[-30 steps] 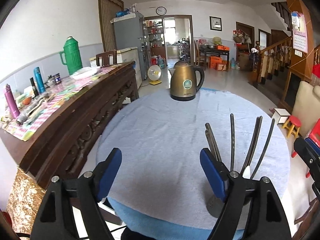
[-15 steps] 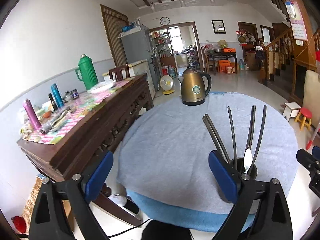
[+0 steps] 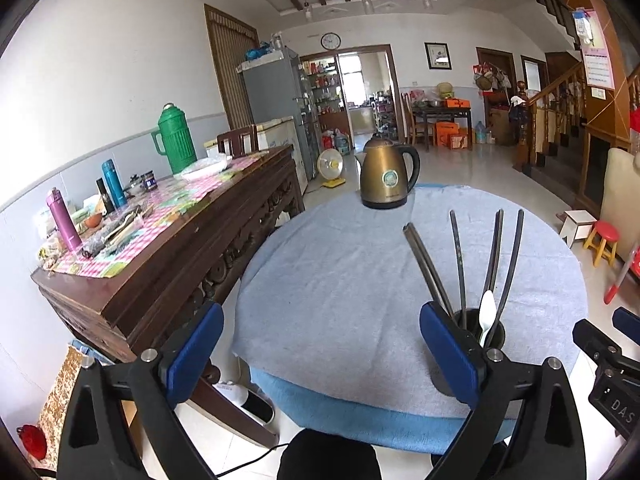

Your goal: Organize utensils

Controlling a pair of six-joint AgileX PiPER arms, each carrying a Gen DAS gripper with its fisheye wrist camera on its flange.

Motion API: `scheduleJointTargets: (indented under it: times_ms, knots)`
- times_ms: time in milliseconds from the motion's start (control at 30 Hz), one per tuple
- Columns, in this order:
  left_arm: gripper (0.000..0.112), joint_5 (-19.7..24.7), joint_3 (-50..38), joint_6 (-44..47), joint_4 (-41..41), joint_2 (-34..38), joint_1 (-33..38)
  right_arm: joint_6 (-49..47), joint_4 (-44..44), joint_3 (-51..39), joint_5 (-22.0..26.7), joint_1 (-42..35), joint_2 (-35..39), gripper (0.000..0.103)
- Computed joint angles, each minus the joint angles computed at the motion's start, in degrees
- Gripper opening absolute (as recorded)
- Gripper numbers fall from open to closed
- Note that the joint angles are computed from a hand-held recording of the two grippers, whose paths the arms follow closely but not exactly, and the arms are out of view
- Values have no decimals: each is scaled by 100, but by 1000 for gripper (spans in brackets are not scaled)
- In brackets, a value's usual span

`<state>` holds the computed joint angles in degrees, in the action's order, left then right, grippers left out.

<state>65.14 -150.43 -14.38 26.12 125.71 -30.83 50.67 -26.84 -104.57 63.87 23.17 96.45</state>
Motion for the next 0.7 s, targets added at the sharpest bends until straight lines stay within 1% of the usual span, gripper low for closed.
scheduleJointTargets:
  times_ms: [67,133,267,433,700]
  knots:
    - [98,-19,143,-28,-1,-73,-7,47,-30,-50,40,51,38,73]
    - [98,-131,392,-92,45,-197,-4,74,-67,-127,80,101,69,73]
    - [98,-259,620,-203,121,-325,8,59,-189,-386,197,169,188,73]
    - [98,-217,560,-235,90,-307,55,-12,-131,-557,271,149,278,73]
    - [98,-305,815,-325,150,-431,54,15,-151,-589,287,168,304,73]
